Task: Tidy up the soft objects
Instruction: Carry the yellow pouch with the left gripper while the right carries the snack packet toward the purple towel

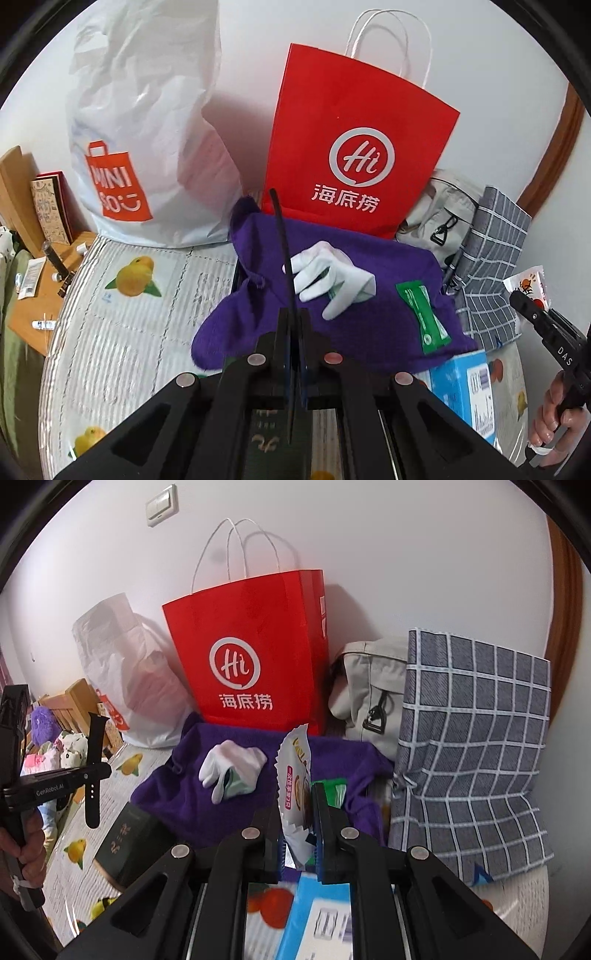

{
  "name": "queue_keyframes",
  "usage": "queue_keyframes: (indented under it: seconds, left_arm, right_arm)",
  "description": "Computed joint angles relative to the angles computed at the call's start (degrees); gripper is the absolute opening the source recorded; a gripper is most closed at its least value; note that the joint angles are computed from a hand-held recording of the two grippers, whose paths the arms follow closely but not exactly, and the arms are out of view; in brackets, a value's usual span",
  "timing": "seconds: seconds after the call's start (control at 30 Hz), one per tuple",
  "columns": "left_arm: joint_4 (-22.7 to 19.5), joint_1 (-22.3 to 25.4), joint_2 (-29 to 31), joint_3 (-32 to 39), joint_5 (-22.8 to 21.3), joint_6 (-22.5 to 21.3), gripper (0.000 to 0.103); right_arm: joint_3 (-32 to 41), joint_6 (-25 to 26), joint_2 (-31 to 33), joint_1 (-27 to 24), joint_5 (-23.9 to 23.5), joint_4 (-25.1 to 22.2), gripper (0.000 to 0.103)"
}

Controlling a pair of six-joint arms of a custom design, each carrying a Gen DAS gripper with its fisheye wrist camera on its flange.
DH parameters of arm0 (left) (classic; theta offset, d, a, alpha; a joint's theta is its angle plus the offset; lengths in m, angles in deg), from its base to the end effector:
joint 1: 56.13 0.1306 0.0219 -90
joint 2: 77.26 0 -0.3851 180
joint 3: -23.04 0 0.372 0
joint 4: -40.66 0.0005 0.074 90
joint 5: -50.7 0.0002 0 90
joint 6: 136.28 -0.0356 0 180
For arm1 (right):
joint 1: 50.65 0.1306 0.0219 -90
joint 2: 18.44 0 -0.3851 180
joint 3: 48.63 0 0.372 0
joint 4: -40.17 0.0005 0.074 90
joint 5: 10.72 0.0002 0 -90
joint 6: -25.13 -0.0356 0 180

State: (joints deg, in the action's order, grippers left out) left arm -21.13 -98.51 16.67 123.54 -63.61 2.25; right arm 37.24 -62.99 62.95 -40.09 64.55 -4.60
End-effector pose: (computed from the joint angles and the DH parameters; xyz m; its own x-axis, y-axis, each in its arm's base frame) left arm 0.3629 -0.3120 0.4698 -0.7321 -0.2564 -0.6311 -0.1627 0.9655 -0.2035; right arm 0.4090 0.0850 0.4701 -0.6233 -0.1485 -0.7678 -0.3886 0.9108 0.1393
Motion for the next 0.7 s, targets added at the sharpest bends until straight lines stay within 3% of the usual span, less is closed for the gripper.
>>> queue_keyframes:
  seconds: [0.37, 0.57, 0.7]
  left_arm:
    - [2.18, 4.57, 5.57, 3.09, 5.18, -2.36, 0.004]
    - [5.12, 7.44, 7.61, 1.4, 10.45, -1.55, 0.004]
    - [4.86, 8.66, 9.08, 1.67, 12.96, -2.32, 0.004]
  right_arm:
    - [2.81, -0.94, 7.42, 0.03, -1.69, 0.66, 0.012]
    - [4.36, 0.68, 10.74, -0.09, -1.24, -1.99, 0.012]
    - [5.62, 0.81, 12.78, 0.04, -2.69, -3.16, 0.012]
